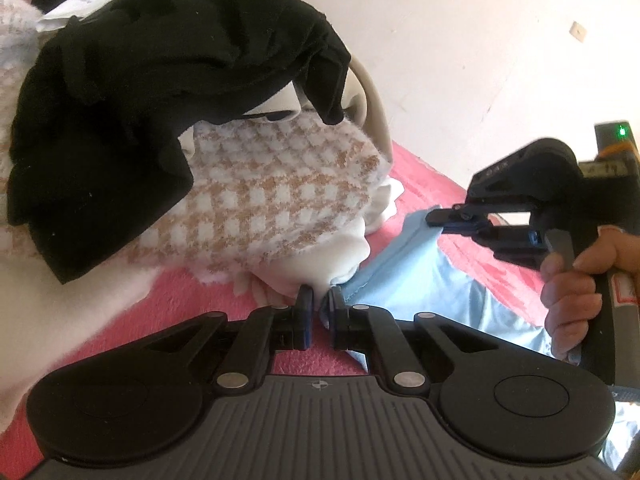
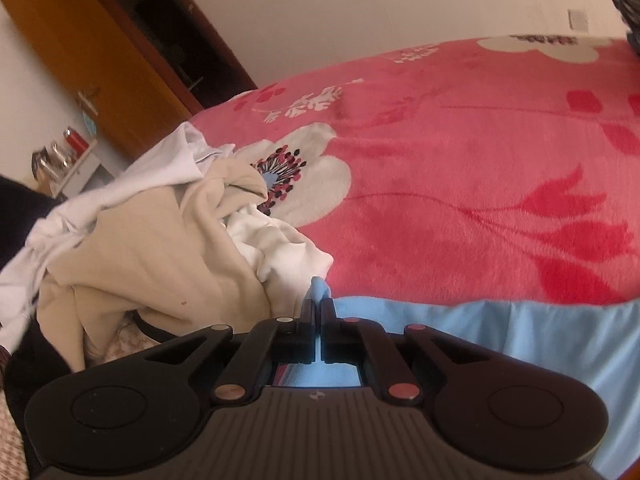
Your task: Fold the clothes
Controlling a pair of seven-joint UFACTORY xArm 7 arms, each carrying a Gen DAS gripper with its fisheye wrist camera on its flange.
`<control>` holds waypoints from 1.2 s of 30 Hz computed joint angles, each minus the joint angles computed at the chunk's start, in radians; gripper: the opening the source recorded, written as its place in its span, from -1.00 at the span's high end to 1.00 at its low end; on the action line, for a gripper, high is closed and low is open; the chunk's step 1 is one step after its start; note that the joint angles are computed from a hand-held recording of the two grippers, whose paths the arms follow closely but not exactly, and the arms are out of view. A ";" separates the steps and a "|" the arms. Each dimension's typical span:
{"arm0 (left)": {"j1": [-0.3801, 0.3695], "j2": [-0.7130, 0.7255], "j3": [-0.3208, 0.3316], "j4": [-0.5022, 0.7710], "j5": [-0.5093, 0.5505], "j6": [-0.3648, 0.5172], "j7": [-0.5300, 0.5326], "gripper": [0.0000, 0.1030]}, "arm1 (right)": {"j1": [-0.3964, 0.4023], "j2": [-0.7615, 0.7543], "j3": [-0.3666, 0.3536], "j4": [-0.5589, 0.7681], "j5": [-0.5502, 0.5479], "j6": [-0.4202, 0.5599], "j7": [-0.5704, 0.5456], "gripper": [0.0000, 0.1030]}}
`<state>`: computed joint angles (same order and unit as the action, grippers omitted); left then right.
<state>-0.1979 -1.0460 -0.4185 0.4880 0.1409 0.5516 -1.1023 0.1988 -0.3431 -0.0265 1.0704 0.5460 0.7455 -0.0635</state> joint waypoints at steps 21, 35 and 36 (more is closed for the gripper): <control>-0.105 0.058 0.048 0.004 -0.048 -0.184 0.105 1.00 | -0.042 -0.186 -0.109 -0.108 0.055 0.056 -0.022 0.96; -0.327 0.273 0.258 0.036 -0.195 -0.308 0.339 0.96 | -0.228 -0.287 -0.145 -0.204 -0.162 0.202 0.015 0.50; -0.358 0.287 0.281 0.047 -0.215 -0.289 0.376 0.94 | -0.247 -0.293 -0.140 -0.216 -0.173 0.197 0.045 0.50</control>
